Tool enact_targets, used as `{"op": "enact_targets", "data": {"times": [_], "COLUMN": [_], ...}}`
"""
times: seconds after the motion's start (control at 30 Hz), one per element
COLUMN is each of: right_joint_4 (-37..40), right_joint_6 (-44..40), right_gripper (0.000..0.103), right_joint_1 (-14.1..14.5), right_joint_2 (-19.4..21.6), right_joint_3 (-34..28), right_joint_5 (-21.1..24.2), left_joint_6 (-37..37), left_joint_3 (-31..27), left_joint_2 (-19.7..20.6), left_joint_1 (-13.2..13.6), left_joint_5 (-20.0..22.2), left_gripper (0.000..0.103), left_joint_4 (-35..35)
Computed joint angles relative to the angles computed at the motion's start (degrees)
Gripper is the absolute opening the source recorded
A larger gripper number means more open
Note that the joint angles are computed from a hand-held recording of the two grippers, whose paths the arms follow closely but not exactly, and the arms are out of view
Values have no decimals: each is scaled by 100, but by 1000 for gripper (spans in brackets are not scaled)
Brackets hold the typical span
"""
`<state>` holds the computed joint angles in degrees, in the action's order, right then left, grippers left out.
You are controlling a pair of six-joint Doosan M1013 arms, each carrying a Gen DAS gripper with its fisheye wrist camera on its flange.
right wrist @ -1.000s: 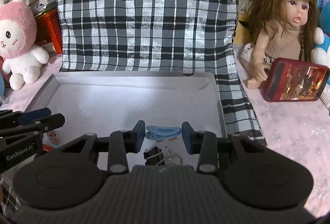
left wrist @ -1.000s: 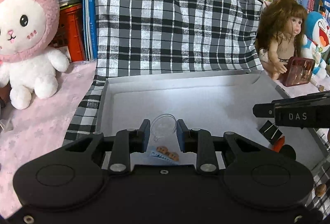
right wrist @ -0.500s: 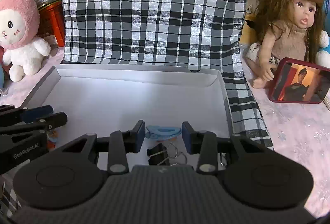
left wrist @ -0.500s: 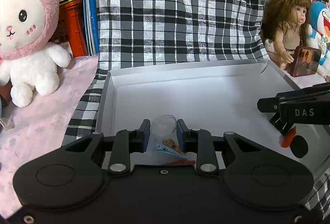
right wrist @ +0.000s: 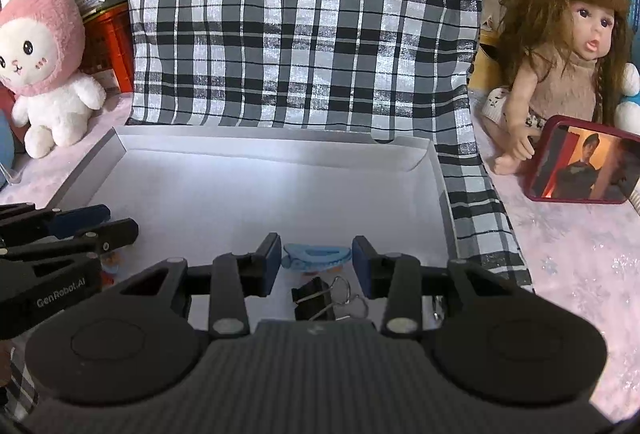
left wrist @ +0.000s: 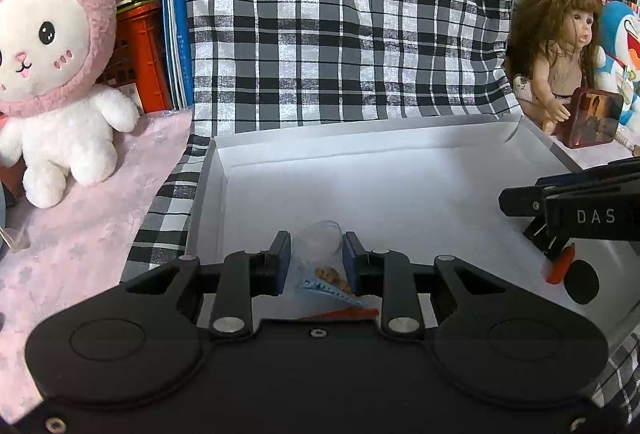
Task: Organize rigid objects
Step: 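Open the left gripper to drop the cup while the right gripper releases the hair clip, then withdraw both grippers from the box toward the brown nuts and black discs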
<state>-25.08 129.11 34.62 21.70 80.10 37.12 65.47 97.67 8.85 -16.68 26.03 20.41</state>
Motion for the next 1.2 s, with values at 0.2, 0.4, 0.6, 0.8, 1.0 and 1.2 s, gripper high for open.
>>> {"op": "enact_targets", "data": {"times": [0.2,0.4,0.6,0.8,1.0,1.2], "right_joint_4": [1,-98,-534,-758,-1159,-1577], "right_joint_6": [139,212,515,795,1188,1603], "right_gripper": [61,69,79,83,84,85], "right_joint_1": [0,47,150,202,289,376], "right_joint_2": [-114,-298,-518,-733,-914,-1057], "right_joint_3": [100,290,565,833,1092,1323], "right_joint_5": [-149,-419,-695,-972,-1215,-1377], "left_joint_6": [-292,-892,-1110,-874,-845,-867], "left_joint_3": [91,283,532,784,1023,1213], "left_joint_2": [-110,-321,-583,-838,-1071,-1260], "left_joint_1": [-12,-56,-112,-161,-228,-315], "left_joint_5": [-89,-301,-558,-750,-910,-991], "left_gripper": [50,78,84,85,85,86], "left_joint_4": [257,825,1204,1037,955,948]}}
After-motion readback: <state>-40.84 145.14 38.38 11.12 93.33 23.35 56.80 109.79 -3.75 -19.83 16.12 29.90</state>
